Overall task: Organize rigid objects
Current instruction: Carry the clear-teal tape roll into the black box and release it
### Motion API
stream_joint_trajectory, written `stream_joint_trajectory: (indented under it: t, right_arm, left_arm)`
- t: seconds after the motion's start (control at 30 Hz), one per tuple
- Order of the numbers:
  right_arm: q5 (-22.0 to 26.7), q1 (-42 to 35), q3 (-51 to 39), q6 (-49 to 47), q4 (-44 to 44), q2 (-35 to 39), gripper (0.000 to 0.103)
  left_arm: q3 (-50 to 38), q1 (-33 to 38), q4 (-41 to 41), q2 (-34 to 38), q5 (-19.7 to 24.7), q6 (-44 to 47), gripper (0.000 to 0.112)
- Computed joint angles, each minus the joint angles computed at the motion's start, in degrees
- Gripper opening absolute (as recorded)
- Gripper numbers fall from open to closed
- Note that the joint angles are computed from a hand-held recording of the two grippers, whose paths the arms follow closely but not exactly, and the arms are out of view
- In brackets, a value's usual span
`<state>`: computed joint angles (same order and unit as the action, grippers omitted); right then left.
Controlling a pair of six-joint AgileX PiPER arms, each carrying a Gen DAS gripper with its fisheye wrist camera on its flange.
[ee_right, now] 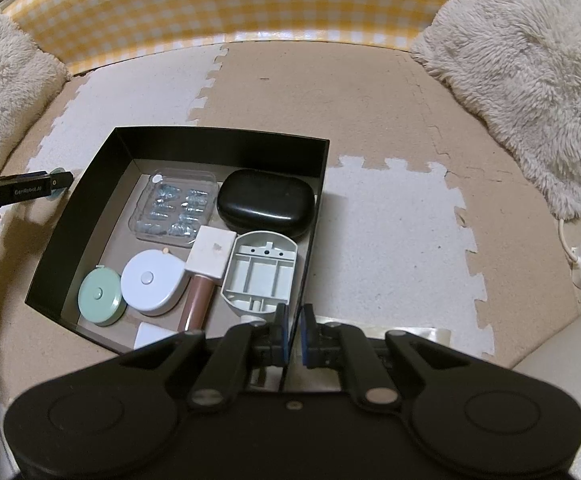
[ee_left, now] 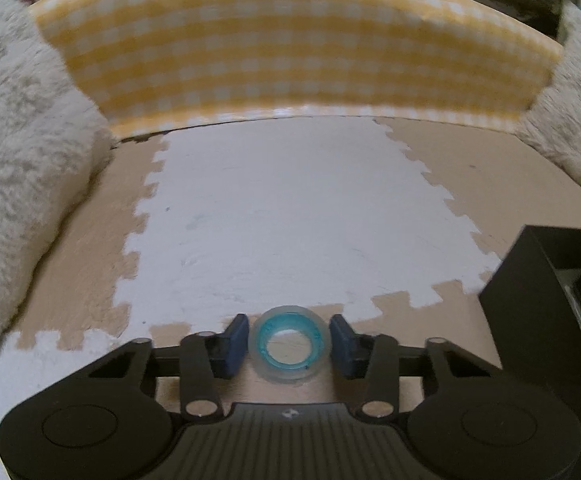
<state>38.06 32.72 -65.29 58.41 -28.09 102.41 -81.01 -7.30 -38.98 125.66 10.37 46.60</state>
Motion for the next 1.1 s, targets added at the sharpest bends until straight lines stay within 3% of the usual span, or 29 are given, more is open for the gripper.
stream_joint_trajectory:
  t: [0.13, 0.27, 0.37, 0.47, 0.63, 0.77, 0.97, 1.1]
  right_arm:
    - [0.2, 0.2, -0.2, 0.2, -0.2, 0.2, 0.006]
    - [-0.1, 0.1, -0.1, 0.3, -0.1, 0.1, 0.006]
    - [-0.1, 0.2, -0.2, 0.3, 0.0, 0.2, 0.006]
    - [-0.3, 0.1, 0.0, 0.3, 0.1, 0.1, 0.006]
    - [-0.9, -0.4, 0.4, -0.1, 0.7, -0.2, 0.006]
    - [-1.3, -0.5, 0.7, -0.1, 1.0, -0.4, 0.006]
    - [-1.8, -0.8, 1.0, -0.2, 1.3, -0.6, 0.006]
    - [-2.0, -0.9, 1.1, -0.3, 1.4, -0.7, 0.006]
  left_arm:
    - [1.7, -0.7, -1.5, -0.8, -2.3, 1.7, 0.044]
    - [2.9, -0.7, -10.0, -3.0, -1.9, 9.6, 0.044]
    - [4.4, -0.8, -24.1, -6.9, 1.1, 23.6, 0.044]
    - [6.1, -1.3, -30.6, -11.1, 6.1, 31.1, 0.044]
    - [9.7, -3.5, -33.0, -15.9, 12.5, 38.2, 0.044]
    - [12.4, -5.6, -32.6, -17.6, 14.8, 41.8, 0.044]
    - [16.5, -7.8, -34.6, -18.7, 14.9, 47.9, 0.044]
    - [16.6, -8.9, -34.3, -18.1, 12.3, 49.8, 0.044]
